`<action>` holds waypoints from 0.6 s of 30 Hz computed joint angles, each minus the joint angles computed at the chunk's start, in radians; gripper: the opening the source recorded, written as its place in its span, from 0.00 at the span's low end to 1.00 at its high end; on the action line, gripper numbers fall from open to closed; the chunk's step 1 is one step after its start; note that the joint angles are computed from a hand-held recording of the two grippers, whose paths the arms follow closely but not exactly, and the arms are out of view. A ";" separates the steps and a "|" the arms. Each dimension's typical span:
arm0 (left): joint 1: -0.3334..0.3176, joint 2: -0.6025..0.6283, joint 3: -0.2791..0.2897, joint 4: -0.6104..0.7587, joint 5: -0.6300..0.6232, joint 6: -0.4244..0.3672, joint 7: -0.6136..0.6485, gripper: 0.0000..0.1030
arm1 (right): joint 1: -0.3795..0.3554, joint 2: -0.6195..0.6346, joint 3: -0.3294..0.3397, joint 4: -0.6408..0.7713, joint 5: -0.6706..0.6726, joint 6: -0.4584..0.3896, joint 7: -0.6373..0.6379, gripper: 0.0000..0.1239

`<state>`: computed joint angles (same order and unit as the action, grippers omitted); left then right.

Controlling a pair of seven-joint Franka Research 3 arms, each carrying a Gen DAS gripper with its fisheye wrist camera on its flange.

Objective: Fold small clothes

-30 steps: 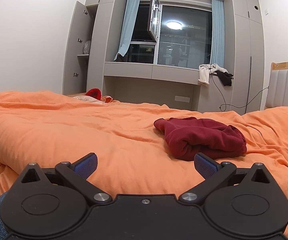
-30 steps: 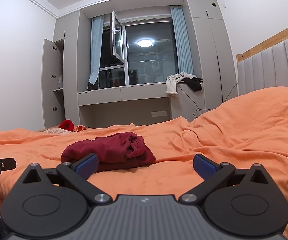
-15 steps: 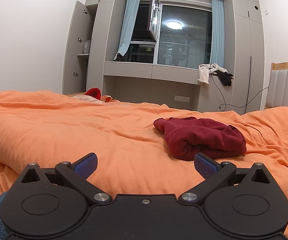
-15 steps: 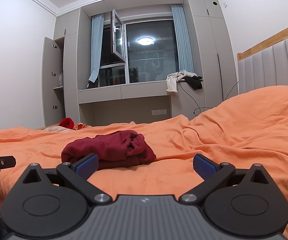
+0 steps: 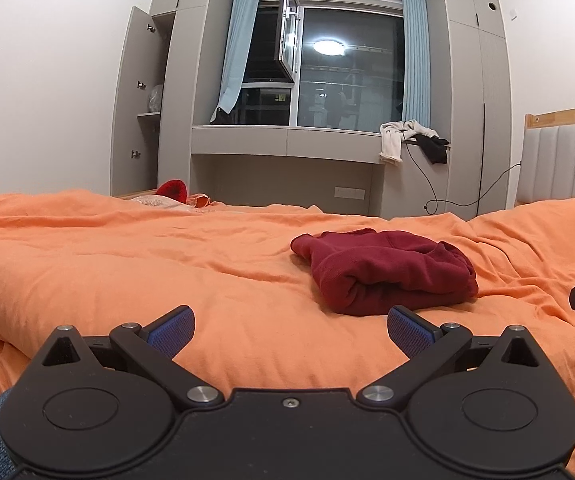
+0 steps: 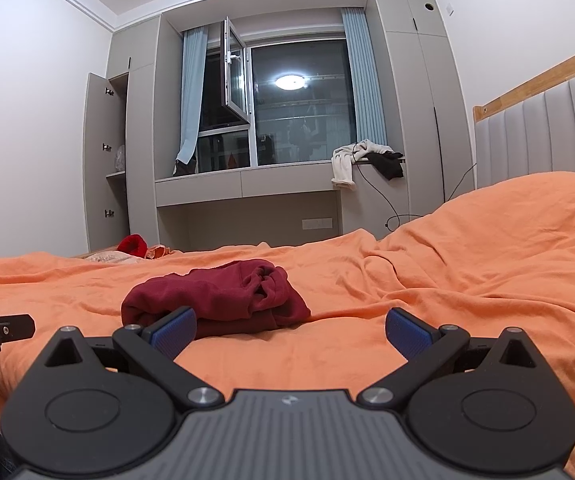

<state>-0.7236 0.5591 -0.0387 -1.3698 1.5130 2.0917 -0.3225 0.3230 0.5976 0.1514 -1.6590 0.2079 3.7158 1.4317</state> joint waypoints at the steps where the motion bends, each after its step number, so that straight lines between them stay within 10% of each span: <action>1: 0.000 0.001 0.000 0.001 0.000 -0.002 -0.002 1.00 | 0.000 0.000 0.000 -0.001 -0.001 0.000 0.000 0.83; 18: -0.004 0.014 0.009 0.023 -0.019 -0.010 0.009 1.00 | 0.000 -0.003 -0.001 -0.004 -0.003 -0.001 0.000 0.83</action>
